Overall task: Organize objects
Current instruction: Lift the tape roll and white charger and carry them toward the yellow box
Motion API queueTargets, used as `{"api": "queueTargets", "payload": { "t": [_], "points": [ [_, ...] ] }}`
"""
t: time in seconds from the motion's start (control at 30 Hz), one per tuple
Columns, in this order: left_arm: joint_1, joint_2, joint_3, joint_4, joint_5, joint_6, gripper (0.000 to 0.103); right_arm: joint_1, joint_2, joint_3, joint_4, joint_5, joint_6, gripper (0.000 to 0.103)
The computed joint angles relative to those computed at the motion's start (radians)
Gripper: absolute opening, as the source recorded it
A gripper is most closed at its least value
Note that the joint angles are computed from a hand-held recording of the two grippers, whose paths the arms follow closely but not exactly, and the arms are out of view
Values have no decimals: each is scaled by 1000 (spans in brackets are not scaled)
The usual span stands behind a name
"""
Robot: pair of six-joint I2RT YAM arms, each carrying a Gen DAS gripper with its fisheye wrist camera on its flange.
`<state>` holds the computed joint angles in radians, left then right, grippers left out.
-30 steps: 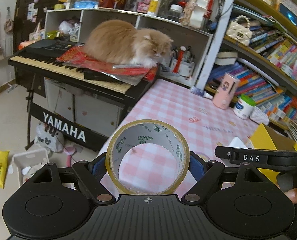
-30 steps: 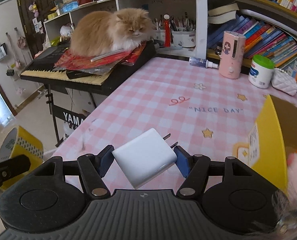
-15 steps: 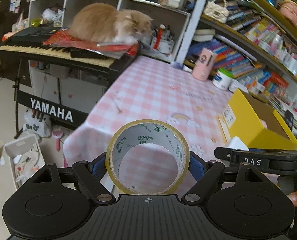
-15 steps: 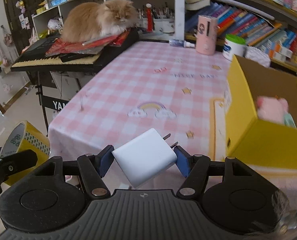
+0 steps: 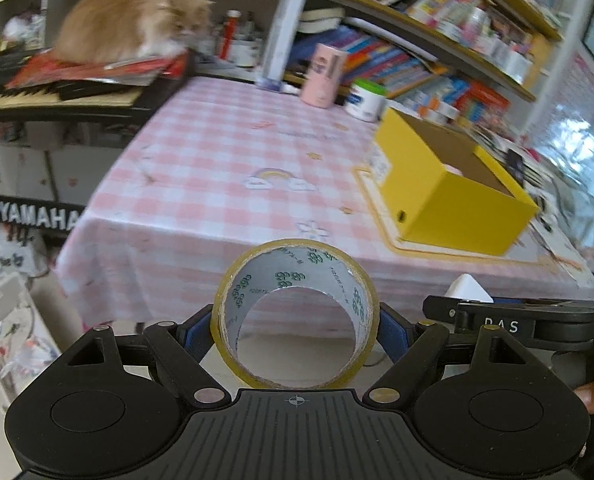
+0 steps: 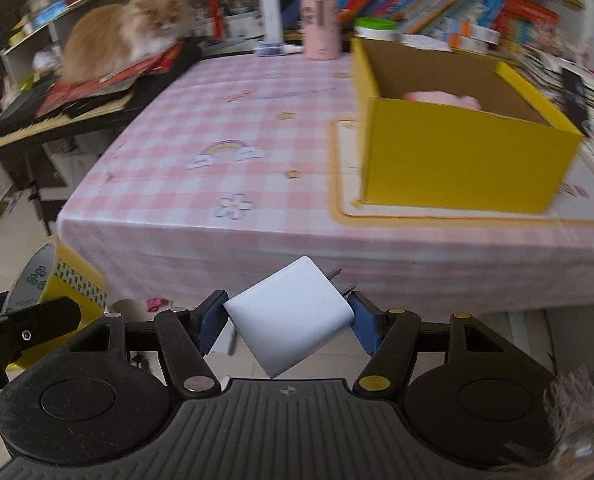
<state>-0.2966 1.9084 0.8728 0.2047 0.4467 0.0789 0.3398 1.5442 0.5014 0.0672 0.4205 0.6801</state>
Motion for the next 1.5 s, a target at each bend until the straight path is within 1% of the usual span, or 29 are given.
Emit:
{"api": "queueTargets", "payload": {
  "t": [0.23,0.37,0.5,0.67,0.9,1.17,1.4,1.5],
  "points": [
    [-57,3,8,-10,39,33,83,13,-114,-72,-102,61,100,63],
    [-85,5,13,-12,47,34,83,10,-171,-102,-150,87,142,63],
    [-113,4,19,-15,50,38,83,2,-220,-131,-183,96,164,63],
    [-153,11,40,-17,39,30,83,-24,-275,-157,-209,95,160,63],
    [-207,20,70,-12,14,20,83,-119,-358,-194,-200,70,91,63],
    [-276,58,129,-11,-21,6,83,-261,-413,-234,-157,3,-13,63],
    [-340,75,178,26,-85,-17,83,-428,-409,-253,-76,-103,-145,63],
    [-365,87,223,30,-106,-34,83,-524,-394,-243,-31,-175,-226,63]
  ]
}}
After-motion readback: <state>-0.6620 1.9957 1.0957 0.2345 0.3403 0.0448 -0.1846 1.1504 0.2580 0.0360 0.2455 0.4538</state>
